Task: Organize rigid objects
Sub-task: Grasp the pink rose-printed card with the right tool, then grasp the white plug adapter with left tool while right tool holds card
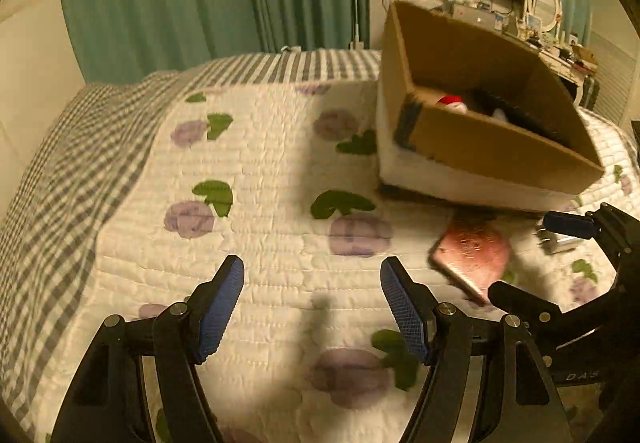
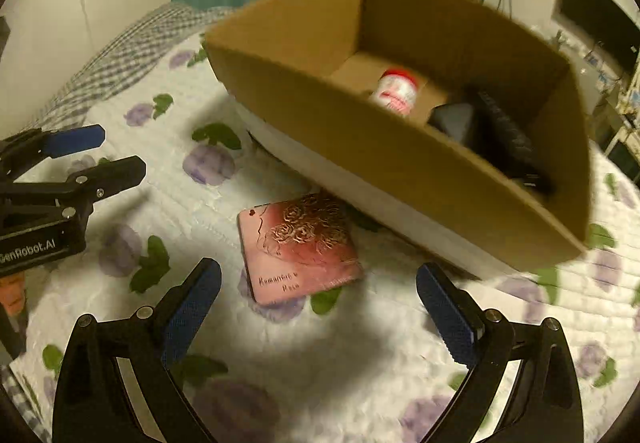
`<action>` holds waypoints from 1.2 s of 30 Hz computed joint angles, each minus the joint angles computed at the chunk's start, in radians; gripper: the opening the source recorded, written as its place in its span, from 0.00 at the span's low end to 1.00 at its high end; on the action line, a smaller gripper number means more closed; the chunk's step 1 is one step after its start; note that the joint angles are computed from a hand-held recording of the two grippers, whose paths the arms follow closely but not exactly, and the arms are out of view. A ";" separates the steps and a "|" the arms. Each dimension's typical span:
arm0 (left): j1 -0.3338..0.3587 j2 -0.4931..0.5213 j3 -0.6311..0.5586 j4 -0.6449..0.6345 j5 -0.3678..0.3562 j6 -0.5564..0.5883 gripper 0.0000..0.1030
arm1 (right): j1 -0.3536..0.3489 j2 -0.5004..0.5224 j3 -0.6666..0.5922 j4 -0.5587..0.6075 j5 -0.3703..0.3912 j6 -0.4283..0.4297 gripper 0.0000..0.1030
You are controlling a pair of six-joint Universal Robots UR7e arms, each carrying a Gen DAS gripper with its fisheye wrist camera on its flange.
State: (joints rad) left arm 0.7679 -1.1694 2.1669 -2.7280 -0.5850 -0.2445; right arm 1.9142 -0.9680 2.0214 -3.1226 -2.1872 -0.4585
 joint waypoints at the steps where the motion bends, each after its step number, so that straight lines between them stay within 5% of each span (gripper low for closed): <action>1: 0.010 0.006 -0.004 -0.003 -0.003 0.003 0.71 | -0.003 0.019 -0.019 0.009 -0.001 -0.010 0.96; 10: 0.037 0.014 -0.011 0.034 -0.029 -0.024 0.71 | -0.029 0.109 -0.114 0.124 -0.031 -0.004 0.95; 11: 0.036 0.013 -0.009 0.037 -0.028 -0.027 0.71 | -0.029 0.105 -0.111 0.122 -0.027 -0.004 0.93; 13: 0.028 0.008 -0.005 0.046 -0.017 -0.036 0.71 | -0.025 0.091 -0.090 0.089 -0.015 -0.017 0.73; 17: 0.006 -0.008 -0.001 0.072 -0.012 -0.055 0.71 | 0.009 0.055 -0.027 0.050 -0.062 -0.005 0.71; 26: -0.091 0.029 -0.022 0.083 -0.055 -0.066 0.71 | 0.056 -0.218 0.153 0.011 -0.165 0.073 0.71; 31: -0.143 0.131 -0.079 0.055 -0.123 -0.049 0.71 | 0.008 -0.347 0.180 -0.012 -0.241 0.062 0.71; 36: -0.172 0.251 -0.152 0.031 -0.216 -0.034 0.71 | -0.049 -0.436 0.182 -0.020 -0.236 0.009 0.71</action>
State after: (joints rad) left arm 0.5960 -0.9184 2.0149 -2.6972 -0.8011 -0.2786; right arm 1.8649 -1.4037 2.2030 -3.1431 -2.4232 -0.4496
